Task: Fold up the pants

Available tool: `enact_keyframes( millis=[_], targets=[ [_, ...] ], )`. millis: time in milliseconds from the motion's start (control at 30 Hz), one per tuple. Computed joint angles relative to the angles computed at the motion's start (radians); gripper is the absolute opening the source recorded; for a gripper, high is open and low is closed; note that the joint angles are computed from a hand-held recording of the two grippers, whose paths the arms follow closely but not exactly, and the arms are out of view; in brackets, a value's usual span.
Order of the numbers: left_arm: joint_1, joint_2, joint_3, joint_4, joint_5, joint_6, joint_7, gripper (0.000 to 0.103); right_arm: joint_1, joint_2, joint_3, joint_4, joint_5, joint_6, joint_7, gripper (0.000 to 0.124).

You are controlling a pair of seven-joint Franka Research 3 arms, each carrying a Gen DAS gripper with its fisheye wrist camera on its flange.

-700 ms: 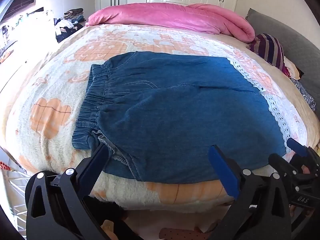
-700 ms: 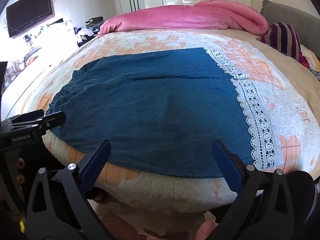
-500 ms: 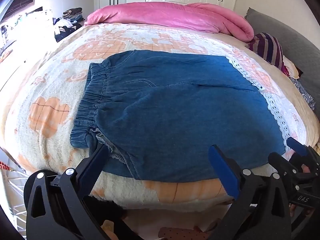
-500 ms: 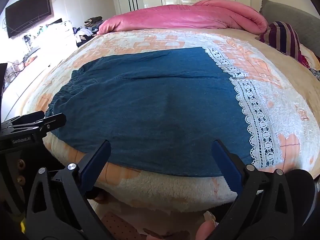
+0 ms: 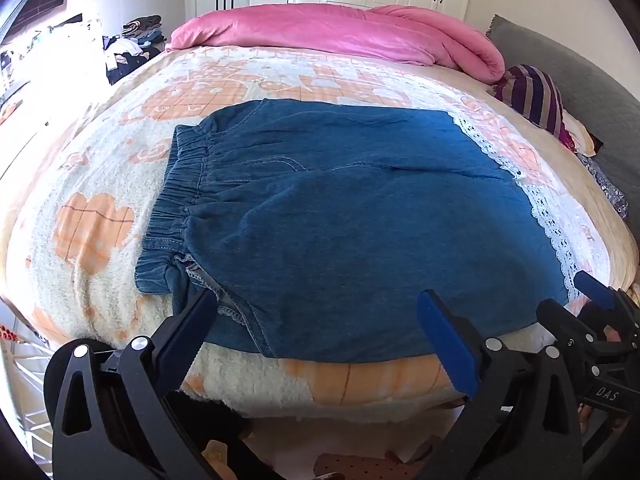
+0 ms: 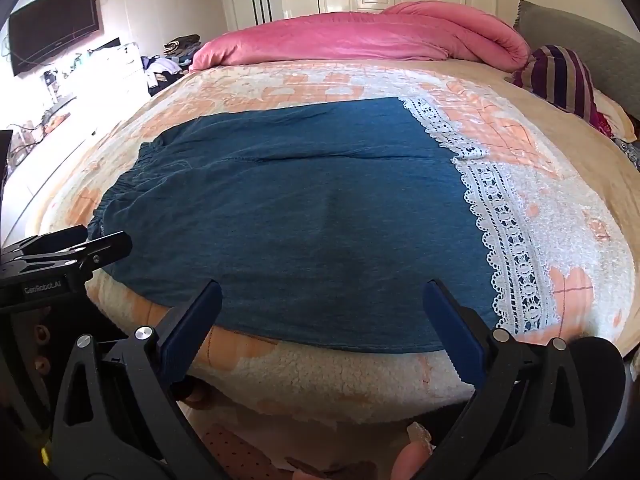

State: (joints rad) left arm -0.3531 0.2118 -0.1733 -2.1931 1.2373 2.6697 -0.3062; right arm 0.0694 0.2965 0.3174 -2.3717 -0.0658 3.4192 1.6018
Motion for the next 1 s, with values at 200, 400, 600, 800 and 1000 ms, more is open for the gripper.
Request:
enact_keyframes(
  millis=[200,400,600,800,1000],
  targets=[
    [-0.003,0.003,0.000,0.005,0.000,-0.005,-0.001,0.099,0.012,0.000,-0.011,0.001,0.011,-0.002,-0.007,0.095],
    [-0.002,-0.005,0.000,-0.004,0.006,-0.004,-0.010,0.099,0.014,0.003,-0.013,0.003,0.014,-0.003,-0.013,0.095],
    [0.002,-0.008,-0.001,-0.008,0.010,-0.004,-0.013,0.099,0.046,-0.001,-0.040,-0.002,0.038,0.011,-0.029,0.095],
    [0.004,-0.013,-0.003,-0.013,0.011,-0.004,-0.014,0.099,0.045,-0.003,-0.039,-0.007,0.036,0.015,-0.027,0.095],
    [0.006,-0.015,-0.004,-0.015,0.017,-0.004,-0.019,0.099,0.028,-0.005,-0.027,-0.008,0.022,0.009,-0.017,0.095]
  ],
)
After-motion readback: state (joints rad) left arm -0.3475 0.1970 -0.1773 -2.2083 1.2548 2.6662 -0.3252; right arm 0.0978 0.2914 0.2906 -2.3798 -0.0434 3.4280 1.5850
